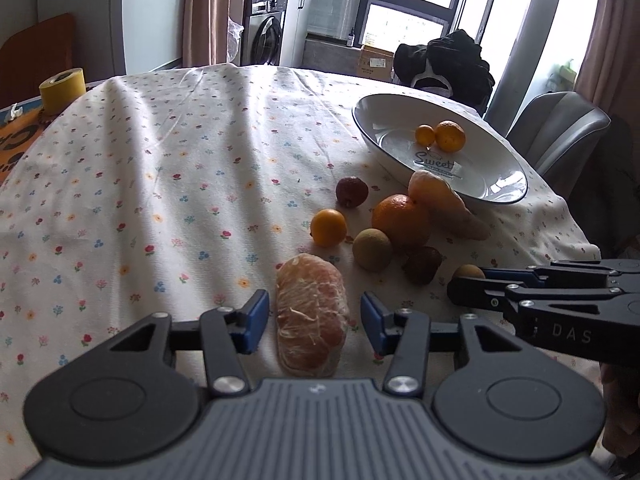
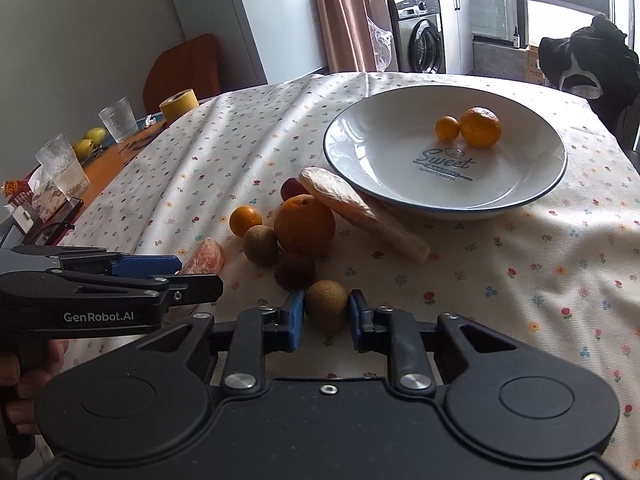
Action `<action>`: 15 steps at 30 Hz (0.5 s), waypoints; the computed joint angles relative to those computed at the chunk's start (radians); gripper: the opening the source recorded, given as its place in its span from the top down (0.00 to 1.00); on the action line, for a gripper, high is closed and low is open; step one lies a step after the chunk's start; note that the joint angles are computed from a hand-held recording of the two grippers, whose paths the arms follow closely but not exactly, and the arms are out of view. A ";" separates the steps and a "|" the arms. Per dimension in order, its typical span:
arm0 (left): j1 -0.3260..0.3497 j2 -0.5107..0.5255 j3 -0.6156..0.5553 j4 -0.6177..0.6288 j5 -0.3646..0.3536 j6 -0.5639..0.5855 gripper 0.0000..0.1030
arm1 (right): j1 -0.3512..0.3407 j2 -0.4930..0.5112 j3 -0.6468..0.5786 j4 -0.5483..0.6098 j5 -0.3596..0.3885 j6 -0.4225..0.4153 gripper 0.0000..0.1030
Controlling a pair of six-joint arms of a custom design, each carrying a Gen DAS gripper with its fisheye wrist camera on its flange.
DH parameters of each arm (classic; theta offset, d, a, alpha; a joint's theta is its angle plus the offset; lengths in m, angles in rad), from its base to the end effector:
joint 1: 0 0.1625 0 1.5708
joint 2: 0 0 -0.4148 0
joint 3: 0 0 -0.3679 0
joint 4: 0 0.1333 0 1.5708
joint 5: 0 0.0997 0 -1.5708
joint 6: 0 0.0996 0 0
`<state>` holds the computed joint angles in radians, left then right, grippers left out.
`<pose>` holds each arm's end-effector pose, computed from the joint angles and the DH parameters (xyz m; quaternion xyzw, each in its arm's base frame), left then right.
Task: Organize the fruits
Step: 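Grasp the plastic-wrapped pink fruit with the left gripper while the right gripper grasps the kiwi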
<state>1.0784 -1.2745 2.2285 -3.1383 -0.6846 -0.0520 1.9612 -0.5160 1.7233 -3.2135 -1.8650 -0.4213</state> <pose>-0.0281 -0.4975 0.2650 0.0618 0.8687 -0.3726 0.3203 0.3333 -0.5356 -0.0211 0.3522 -0.8999 0.2114 0.1464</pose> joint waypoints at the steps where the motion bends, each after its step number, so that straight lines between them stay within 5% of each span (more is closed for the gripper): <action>1: -0.001 0.000 0.001 -0.002 0.006 0.005 0.59 | -0.001 -0.002 0.003 -0.004 0.001 0.001 0.78; 9: 0.004 -0.032 0.008 -0.024 -0.054 0.011 0.78 | -0.001 -0.015 0.013 -0.033 0.012 0.006 0.78; 15: -0.004 -0.049 0.008 -0.027 -0.080 0.006 0.82 | 0.001 -0.030 0.021 -0.054 0.025 0.002 0.78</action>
